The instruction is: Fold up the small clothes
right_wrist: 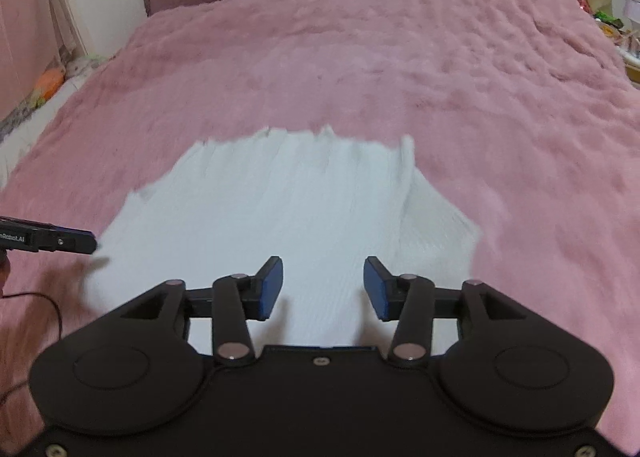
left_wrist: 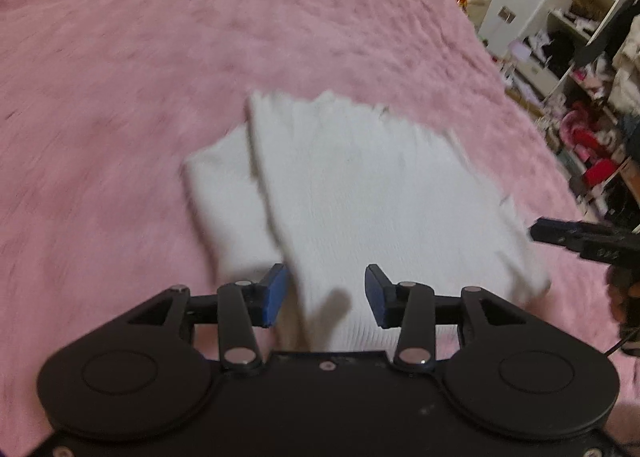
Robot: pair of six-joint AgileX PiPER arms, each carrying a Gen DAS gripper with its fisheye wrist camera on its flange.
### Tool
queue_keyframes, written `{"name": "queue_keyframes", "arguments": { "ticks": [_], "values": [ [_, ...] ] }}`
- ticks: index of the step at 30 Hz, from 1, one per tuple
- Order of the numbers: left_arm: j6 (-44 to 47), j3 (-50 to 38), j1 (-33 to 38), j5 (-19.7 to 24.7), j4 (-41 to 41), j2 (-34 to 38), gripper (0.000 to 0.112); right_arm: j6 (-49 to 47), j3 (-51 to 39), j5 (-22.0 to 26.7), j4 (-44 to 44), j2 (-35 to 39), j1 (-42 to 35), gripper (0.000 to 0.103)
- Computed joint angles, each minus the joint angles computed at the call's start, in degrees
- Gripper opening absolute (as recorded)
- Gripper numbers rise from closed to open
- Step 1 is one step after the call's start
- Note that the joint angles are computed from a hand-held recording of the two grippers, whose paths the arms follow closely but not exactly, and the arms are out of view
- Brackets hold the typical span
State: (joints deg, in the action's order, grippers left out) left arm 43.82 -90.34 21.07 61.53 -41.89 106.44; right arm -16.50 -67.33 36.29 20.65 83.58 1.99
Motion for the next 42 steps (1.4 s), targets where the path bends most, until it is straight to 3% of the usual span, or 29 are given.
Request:
{"name": "queue_keyframes", "arguments": {
  "ticks": [8, 11, 13, 14, 16, 18, 21, 25, 33, 36, 42],
  "values": [
    [2.34, 8.86, 1.55, -1.8, -2.37, -2.84, 0.043, 2.98, 6.81, 0.58, -0.94, -4.64, -0.77, 0.049],
    [3.14, 9.69, 1.88, -0.81, -4.54, -2.83, 0.042, 4.16, 7.27, 0.4, -0.71, -3.6, -0.39, 0.044],
    [1.32, 9.05, 1.54, -0.19, -4.04, -2.03, 0.039, 3.98, 7.2, 0.79, 0.99, -2.63, -0.56, 0.029],
    [0.94, 8.99, 1.5, 0.04, -3.86, -1.87, 0.037, 4.81, 7.39, 0.75, 0.67, -2.57, -0.32, 0.028],
    [0.92, 9.12, 1.52, 0.26, -3.85, -1.68, 0.014, 5.78, 7.74, 0.31, 0.12, -2.57, -0.11, 0.016],
    [0.25, 9.18, 2.01, 0.58, -3.63, -1.88, 0.007, 6.4, 7.9, 0.6, 0.78, -2.94, -0.75, 0.012],
    [0.63, 7.18, 4.36, 4.43, -6.07, -1.22, 0.004, 6.57, 8.14, 0.78, 1.02, -4.79, -1.45, 0.011],
    [0.18, 5.34, 5.43, 6.22, -5.22, -0.51, 0.003, 7.52, 7.59, 2.47, -0.77, -5.12, -1.42, 0.011],
    [-2.52, 7.16, 3.83, 3.51, -1.25, 1.65, 0.003, 7.07, 10.07, 1.17, 1.6, -2.49, -2.66, 0.012],
    [-2.99, 6.17, 4.1, 4.48, -1.5, 0.4, 0.005, 8.01, 9.51, 1.75, 0.99, -3.91, -2.58, 0.019],
    [-1.4, 4.76, 2.55, 2.45, -3.36, -4.21, 0.006, 14.78, 8.6, -1.8, -8.76, -7.49, 3.82, 0.019]
  ]
}}
